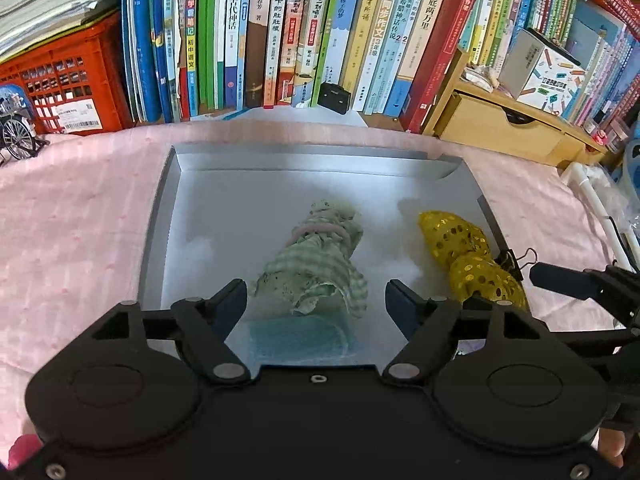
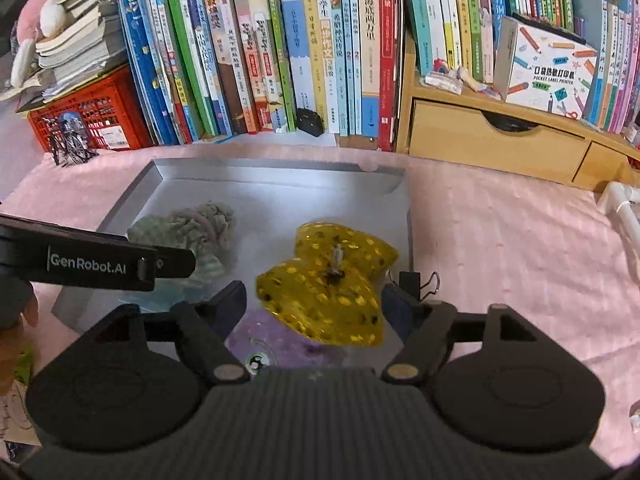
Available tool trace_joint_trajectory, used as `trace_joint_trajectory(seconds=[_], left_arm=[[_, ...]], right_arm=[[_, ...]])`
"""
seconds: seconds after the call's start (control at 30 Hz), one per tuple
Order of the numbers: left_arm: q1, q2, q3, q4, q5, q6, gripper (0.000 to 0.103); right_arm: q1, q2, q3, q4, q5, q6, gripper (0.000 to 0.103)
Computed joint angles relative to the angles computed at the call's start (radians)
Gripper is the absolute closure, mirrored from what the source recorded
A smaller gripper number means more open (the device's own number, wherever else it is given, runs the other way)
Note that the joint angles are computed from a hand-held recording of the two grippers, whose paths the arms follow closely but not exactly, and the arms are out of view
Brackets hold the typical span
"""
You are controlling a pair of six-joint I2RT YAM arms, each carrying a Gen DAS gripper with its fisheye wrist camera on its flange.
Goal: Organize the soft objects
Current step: 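Lower the gingham pouch into the tray with the left tool while the right tool releases the heart, then withdraw both tools from the tray toward the remaining objects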
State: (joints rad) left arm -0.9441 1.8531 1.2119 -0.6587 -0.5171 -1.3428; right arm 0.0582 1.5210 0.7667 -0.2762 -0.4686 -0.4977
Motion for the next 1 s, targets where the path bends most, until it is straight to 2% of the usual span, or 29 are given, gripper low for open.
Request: trace_joint_trajectory(seconds=[0.53, 0.8, 1.0], left_arm=[[-0.132, -0.051, 0.034, -0.087, -0.089, -0.075, 0.024], [-0.237, -0.057, 0.061, -0.123, -0.163, -0.118, 0.024], [-0.326, -0.046, 0.094, -0.168, -0.238, -0.17, 0.023]], right_arm=[[-0.114, -0.154, -0.05, -0.077, -0.103, -0.069, 0.015], [-0.221, -0.252, -0.091, -0.139, -0.2, -0.166, 0.015], [-0.328, -0.329, -0.114, -0.235, -0.296, -0.282, 0.015]])
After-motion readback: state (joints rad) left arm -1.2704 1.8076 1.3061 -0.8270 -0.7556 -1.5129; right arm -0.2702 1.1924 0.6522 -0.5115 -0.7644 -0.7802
